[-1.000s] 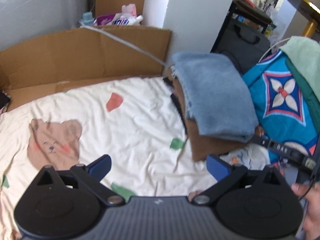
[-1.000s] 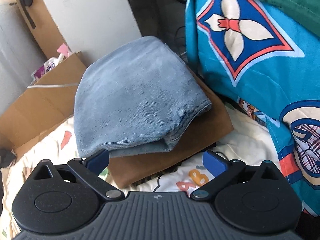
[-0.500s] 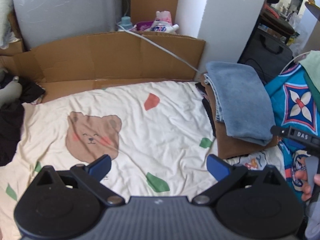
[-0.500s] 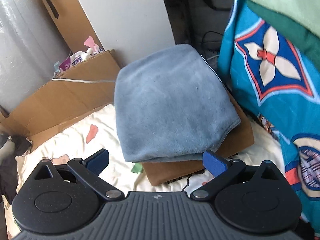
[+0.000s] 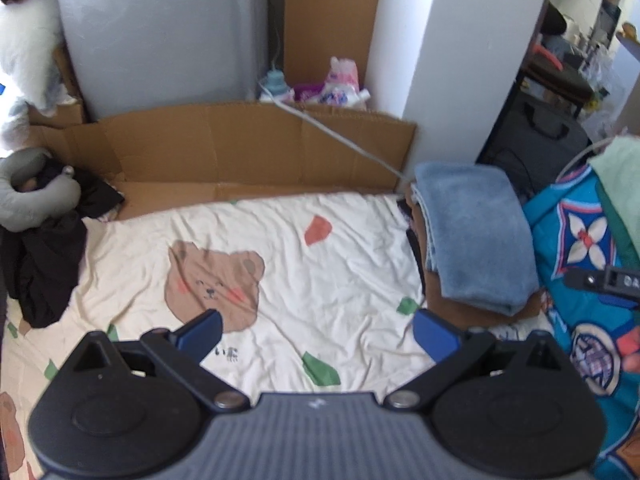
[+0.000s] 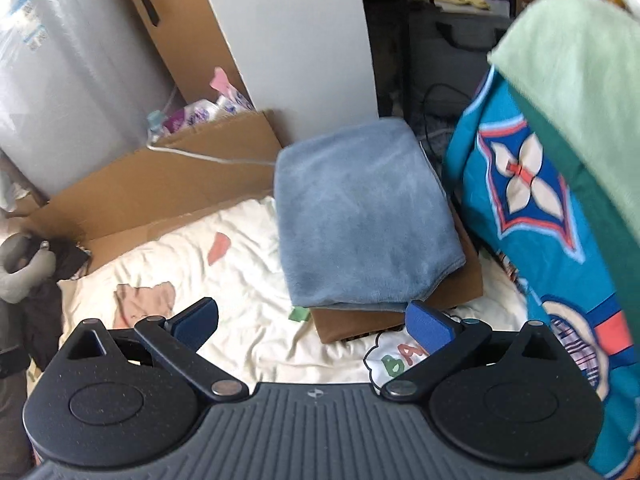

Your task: Fold clothes

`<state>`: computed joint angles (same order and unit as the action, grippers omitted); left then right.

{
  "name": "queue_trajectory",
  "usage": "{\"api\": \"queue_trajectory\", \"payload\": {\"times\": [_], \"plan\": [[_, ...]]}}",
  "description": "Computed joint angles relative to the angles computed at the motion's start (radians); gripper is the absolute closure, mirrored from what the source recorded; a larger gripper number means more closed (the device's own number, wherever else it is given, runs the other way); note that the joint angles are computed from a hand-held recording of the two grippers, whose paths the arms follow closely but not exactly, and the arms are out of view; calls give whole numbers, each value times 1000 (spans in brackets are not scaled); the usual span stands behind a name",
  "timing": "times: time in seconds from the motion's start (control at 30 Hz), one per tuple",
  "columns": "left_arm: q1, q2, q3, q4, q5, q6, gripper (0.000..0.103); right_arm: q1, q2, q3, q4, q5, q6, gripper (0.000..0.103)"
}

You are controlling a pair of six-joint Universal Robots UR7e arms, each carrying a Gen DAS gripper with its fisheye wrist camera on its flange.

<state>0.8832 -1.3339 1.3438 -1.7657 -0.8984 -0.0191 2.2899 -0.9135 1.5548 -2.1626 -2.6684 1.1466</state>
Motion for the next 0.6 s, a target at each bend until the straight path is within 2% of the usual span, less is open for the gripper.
{"api": "queue_trajectory", "payload": {"times": [0.1, 0.37, 0.5, 0.6], "plan": [[-24, -3, -24, -5, 0, -16, 1, 38, 4, -68, 116, -13, 66, 0], [-69, -33, -87, 112, -49, -90, 0, 121, 33, -205, 328, -23, 181, 0], [-89, -64, -69, 135, -14, -99, 0, 150, 63, -286, 460, -31, 256, 0], [-98, -79, -66, 176, 5, -149, 0, 163, 74, -298, 425, -34, 256, 0]]}}
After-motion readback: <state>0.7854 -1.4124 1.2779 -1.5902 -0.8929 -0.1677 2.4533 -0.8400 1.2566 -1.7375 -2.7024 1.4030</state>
